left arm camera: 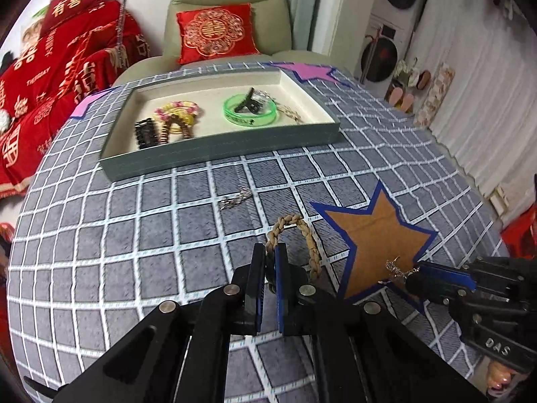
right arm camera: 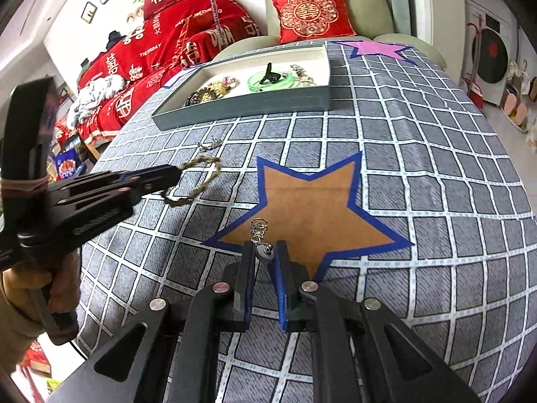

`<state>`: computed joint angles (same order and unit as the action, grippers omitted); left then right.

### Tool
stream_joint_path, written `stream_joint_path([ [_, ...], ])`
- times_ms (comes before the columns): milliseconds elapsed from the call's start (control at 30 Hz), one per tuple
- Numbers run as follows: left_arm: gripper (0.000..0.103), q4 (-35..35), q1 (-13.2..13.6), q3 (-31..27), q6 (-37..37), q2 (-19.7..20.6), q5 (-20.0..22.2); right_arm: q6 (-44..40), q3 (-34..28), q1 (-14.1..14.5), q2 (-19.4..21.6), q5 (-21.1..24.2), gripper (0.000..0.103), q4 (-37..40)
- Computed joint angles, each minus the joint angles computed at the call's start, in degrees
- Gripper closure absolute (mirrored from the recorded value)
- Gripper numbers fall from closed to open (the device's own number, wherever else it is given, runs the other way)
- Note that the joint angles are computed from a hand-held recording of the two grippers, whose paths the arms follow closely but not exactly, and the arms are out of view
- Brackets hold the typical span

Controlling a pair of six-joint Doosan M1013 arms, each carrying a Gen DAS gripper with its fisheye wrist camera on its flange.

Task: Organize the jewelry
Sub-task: 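Carry both items over the tray and lower them in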

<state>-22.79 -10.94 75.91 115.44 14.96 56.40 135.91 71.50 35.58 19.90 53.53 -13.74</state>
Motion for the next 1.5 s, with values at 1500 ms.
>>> stream_joint_path([
  [1500,0.09,-1.29,5.1,-8.35,-4.5,3.0,-2.39,-2.42,-12.68,-3.02,4.43,3.06,0.091,1.42],
])
